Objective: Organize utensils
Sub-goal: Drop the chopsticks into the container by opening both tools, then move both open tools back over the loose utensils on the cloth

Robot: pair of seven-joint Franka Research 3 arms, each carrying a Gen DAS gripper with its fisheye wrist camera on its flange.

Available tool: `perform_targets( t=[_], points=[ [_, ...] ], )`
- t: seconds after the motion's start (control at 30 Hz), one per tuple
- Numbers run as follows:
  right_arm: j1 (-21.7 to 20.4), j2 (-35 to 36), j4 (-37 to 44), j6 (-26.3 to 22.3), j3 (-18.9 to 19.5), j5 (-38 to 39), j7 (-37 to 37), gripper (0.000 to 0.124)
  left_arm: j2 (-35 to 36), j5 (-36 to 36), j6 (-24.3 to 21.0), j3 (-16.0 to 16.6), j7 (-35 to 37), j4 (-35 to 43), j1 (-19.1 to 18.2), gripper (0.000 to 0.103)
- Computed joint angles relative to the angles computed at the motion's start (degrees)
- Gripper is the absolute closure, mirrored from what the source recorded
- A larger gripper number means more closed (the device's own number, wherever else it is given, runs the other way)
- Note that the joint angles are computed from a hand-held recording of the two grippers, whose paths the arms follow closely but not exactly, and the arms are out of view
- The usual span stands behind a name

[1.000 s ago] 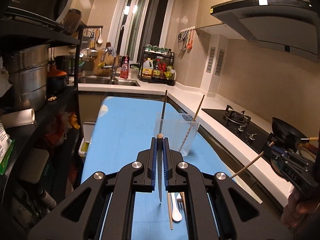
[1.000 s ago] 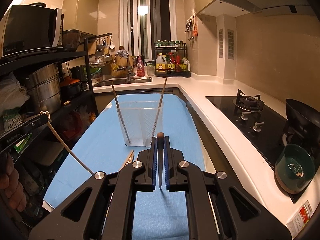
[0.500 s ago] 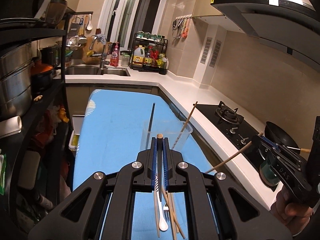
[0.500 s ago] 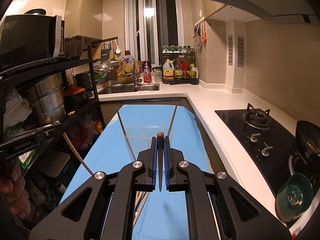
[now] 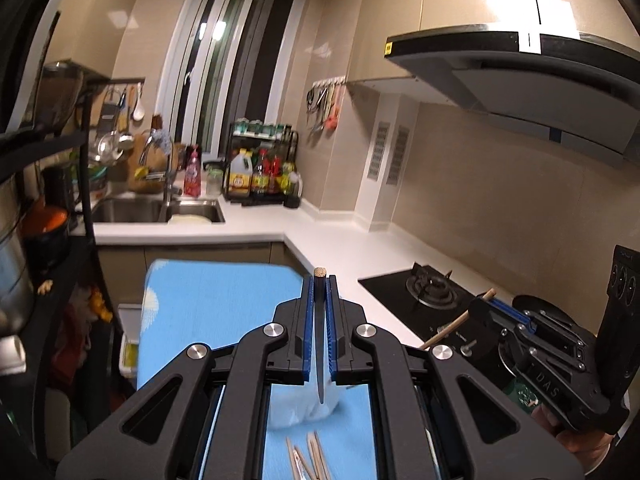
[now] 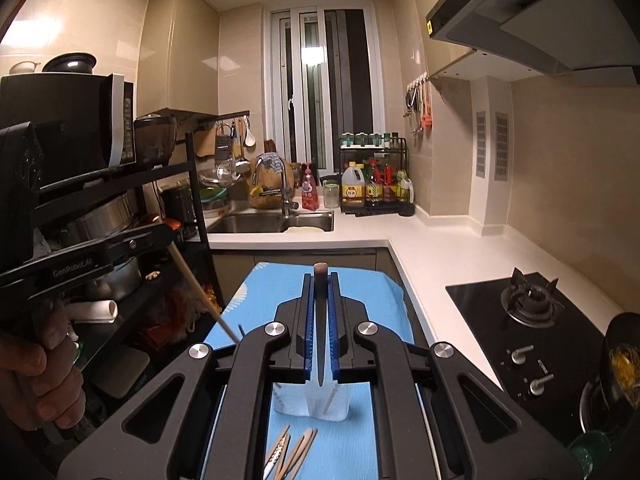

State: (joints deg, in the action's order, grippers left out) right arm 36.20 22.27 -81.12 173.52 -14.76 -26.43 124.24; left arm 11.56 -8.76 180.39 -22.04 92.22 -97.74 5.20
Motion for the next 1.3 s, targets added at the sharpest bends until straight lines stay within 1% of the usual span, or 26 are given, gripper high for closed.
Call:
perform_targets(
  t=[0.03,0.1,0.17,0.2,0.27,0.4,0.57,0.73,0.8,0.83,0.87,0.9,0.93,0.97,1.0,1.07,1.1,1.2,1.27,1.3],
  points=[
    [-1.2,1.0,1.6,-0.6,1.3,1.2,-1.4,0.117,1.1,1.5,-0.5,1.8,-1.4,1.8,-1.5,0.097],
    [-3.4,3.5,5.2,-2.2,3.8,4.2,-4.7,0.117,3.8,3.4,-2.5,3.4,-3.1,5.7,-2.8,0.097],
    [-4.7,5.7,8.2,-3.8,5.3,6.9,-7.4,0.117,6.0,6.1,-4.7,6.3,-6.3,8.8,-5.0,0.097],
    [-5.6,7.2,10.2,-4.9,6.4,8.6,-9.2,0.117,7.4,7.0,-6.1,7.0,-7.4,10.7,-5.5,0.097],
    [-6.9,10.3,14.1,-7.4,7.9,11.6,-12.3,0.117,10.4,7.5,-9.5,6.9,-8.1,14.7,-5.3,0.097],
    [-8.5,16.5,22.5,-12.7,9.6,16.5,-16.7,0.117,15.7,8.0,-15.6,7.5,-9.4,21.3,-5.5,0.097],
    [-9.3,21.7,28.4,-16.1,9.8,19.8,-19.2,0.117,21.6,8.2,-22.0,8.3,-10.2,28.5,-6.1,0.097],
    [-9.9,25.7,33.2,-19.0,10.1,22.0,-20.2,0.117,26.0,7.3,-27.2,7.3,-8.1,34.3,-6.1,0.097],
    [-9.8,26.9,34.9,-20.2,9.9,22.2,-20.5,0.117,28.4,6.7,-30.3,6.6,-6.2,38.0,-6.3,0.097],
    [-9.8,27.3,35.6,-20.8,9.9,22.2,-20.7,0.115,29.4,6.6,-32.2,6.4,-5.0,39.9,-6.6,0.097],
    [-9.6,27.6,36.1,-21.4,9.6,22.1,-20.8,0.111,30.0,7.0,-33.7,7.0,-4.6,41.0,-7.2,0.096],
    [-9.4,27.3,35.6,-21.2,9.2,21.7,-20.4,0.107,29.5,7.3,-33.0,7.7,-4.7,40.2,-7.7,0.095],
    [-9.0,26.3,33.8,-20.2,8.5,21.2,-19.6,0.100,28.8,7.7,-31.5,8.3,-4.9,39.1,-8.1,0.088],
    [-8.6,25.0,31.6,-18.8,7.9,20.7,-18.9,0.098,27.2,7.9,-29.1,8.5,-4.9,36.4,-8.0,0.072],
    [-8.1,23.2,28.5,-16.9,7.1,20.0,-17.8,0.098,25.8,7.9,-26.8,8.4,-4.8,34.1,-7.8,0.066],
    [-7.1,20.1,23.0,-13.5,5.9,18.8,-15.9,0.098,22.4,8.2,-21.0,8.7,-5.4,28.4,-7.4,0.064],
    [-6.2,18.2,19.5,-11.3,4.6,17.8,-14.3,0.098,20.4,8.7,-18.1,9.1,-6.0,25.2,-7.4,0.064],
    [-3.2,13.2,10.6,-6.1,1.0,14.6,-9.8,0.098,15.0,11.5,-10.9,11.1,-9.7,16.9,-8.2,0.064],
    [0.7,9.6,4.0,-2.3,-3.6,11.1,-5.1,0.098,11.8,13.9,-6.7,12.3,-12.2,11.7,-8.9,0.064],
    [2.7,8.1,1.0,-0.5,-5.9,9.4,-2.9,0.098,9.8,16.1,-3.9,14.4,-14.7,8.4,-10.4,0.064]
  ],
)
